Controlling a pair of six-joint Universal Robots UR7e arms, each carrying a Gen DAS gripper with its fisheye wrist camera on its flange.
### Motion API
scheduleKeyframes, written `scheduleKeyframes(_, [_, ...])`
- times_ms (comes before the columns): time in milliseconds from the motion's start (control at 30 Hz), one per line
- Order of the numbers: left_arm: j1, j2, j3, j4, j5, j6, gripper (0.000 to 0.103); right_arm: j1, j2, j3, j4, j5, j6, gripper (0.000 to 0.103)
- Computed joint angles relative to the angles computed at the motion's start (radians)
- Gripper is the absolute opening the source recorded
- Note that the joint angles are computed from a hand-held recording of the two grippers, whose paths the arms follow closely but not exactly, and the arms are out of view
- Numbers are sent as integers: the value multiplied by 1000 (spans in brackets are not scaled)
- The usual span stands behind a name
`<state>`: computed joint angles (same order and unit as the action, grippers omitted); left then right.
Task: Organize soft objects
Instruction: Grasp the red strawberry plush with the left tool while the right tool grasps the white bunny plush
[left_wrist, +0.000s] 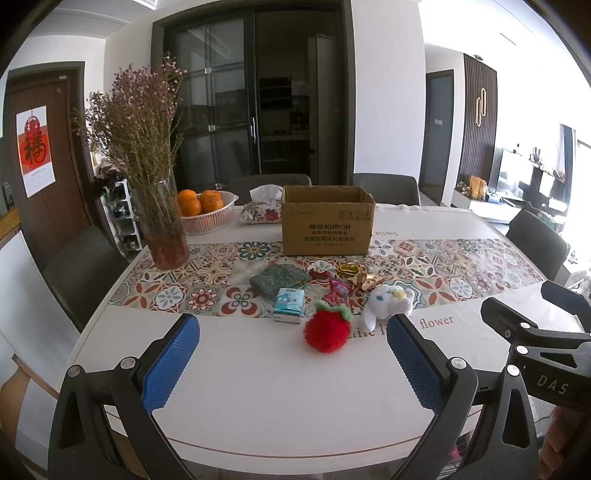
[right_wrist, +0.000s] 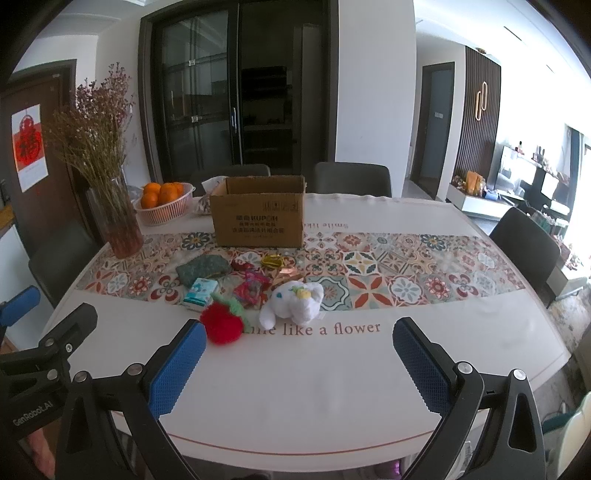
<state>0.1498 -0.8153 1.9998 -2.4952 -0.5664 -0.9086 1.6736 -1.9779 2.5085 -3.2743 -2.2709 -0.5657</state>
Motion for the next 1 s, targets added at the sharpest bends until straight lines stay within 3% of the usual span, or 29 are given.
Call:
scheduleKeyframes(433, [84, 78, -53, -127, -49, 179, 103, -87, 86, -53, 28, 36, 29, 102])
scheduleKeyframes(667, [174, 155, -113, -243, -133, 377, 103, -161, 185, -120, 64, 79, 38, 102])
scheduleKeyframes(1000, [274, 260, -186, -342, -193, 608, 103, -234, 335, -200, 43, 112, 16, 102])
